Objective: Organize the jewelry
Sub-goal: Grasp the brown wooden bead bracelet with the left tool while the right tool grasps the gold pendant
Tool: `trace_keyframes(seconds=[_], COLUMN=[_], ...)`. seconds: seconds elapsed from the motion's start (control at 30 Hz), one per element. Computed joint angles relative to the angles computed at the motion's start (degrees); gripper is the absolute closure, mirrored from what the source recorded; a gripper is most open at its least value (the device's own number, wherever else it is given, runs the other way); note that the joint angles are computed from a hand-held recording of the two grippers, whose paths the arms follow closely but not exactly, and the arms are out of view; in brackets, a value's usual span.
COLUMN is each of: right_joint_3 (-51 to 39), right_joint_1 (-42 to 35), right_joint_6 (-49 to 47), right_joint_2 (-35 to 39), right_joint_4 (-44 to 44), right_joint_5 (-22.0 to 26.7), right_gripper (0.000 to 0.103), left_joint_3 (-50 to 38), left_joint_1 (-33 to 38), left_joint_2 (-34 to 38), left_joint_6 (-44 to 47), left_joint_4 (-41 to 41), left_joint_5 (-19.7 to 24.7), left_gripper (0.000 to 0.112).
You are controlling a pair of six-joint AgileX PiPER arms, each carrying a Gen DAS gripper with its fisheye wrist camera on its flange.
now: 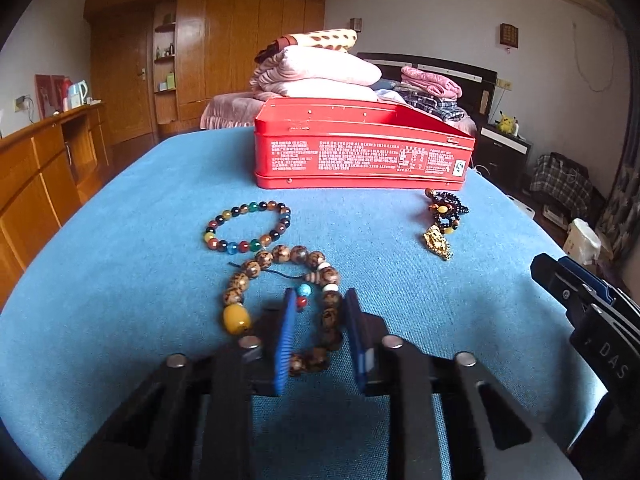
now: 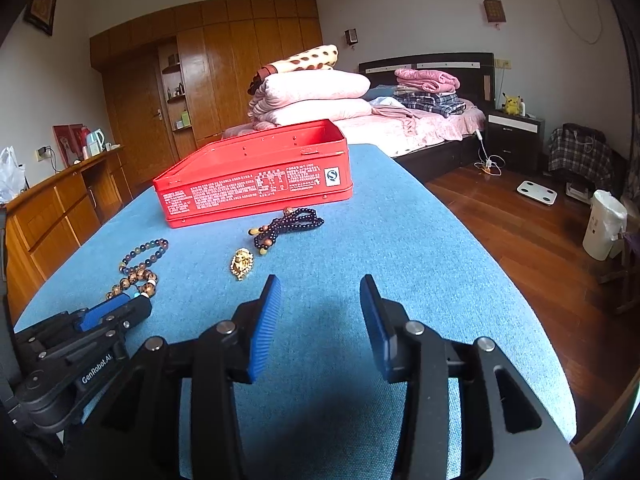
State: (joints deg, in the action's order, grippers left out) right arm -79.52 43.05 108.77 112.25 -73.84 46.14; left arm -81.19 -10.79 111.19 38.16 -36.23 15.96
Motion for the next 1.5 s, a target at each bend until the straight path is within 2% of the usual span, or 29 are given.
trace_keyframes(seconds=[0.03, 0.17, 0.3, 0.4, 0.57, 0.7, 0.8, 0.93, 1.1, 1.3, 1.4, 1.5], right_joint_3=[-0.19, -0.51, -1.54, -3.05, -5.95, -8.98, -13.37, -19.75, -28.00, -40.17, -44.42, -48.30], right_joint_1=[0.19, 0.70, 1.23, 1.59, 0.99, -0.08, -0.86, -1.64, -2.22, -3.44, -4.02, -4.58], right_joint_6=[-0.24, -0.71, -1.78, -3.44, -6.24, -9.84, -15.02, -21.18, -29.41, -39.87, -43.58, -46.61], right_joint_2=[0.03, -0.09, 0.04, 0.60, 1.85, 3.06, 5.19, 8.27, 12.35, 18.55, 20.89, 22.85], right_joint_4=[-0.03, -0.14, -0.12, 0.10, 1.60, 4.86, 8.92, 14.55, 21.15, 29.51, 32.95, 36.10], right_joint_5=[0.48, 1.52, 2.68, 3.88, 3.35, 0.97, 0.18, -0.03, 1.88, 8.28, 10.77, 13.25], right_gripper=[0.063, 0.063, 0.063, 0.063, 0.063, 0.058, 0.058, 0.058, 0.058, 0.059, 0.072, 0.073], left_joint_3=[0.29, 0.94, 1.62, 3.20, 4.04, 3.90, 4.75, 4.76, 2.28, 1.29, 1.22, 0.62], left_joint_1=[0.37, 1.50, 3.35, 4.29, 5.67, 6.87, 7.58, 7.88, 8.81, 9.52, 9.80, 9.85], left_joint_2=[-0.10, -0.57, -0.73, -1.63, -2.64, -3.37, -4.65, -4.60, -2.05, -1.33, -0.98, -0.51], left_joint_6=[3.47, 10.33, 19.99, 26.46, 32.72, 37.16, 46.38, 55.36, 51.18, 49.10, 49.52, 47.69], left_joint_4=[-3.55, -11.76, -23.50, -30.63, -37.88, -43.86, -53.72, -62.93, -59.52, -57.60, -57.96, -56.50], left_joint_5=[0.38, 1.44, 3.40, 3.10, 2.54, 2.81, 1.86, 0.85, 1.79, 3.86, 4.89, 5.49], left_gripper=[0.101, 0.101, 0.101, 0.101, 0.101, 0.101, 0.101, 0.101, 0.101, 0.101, 0.101, 0.101])
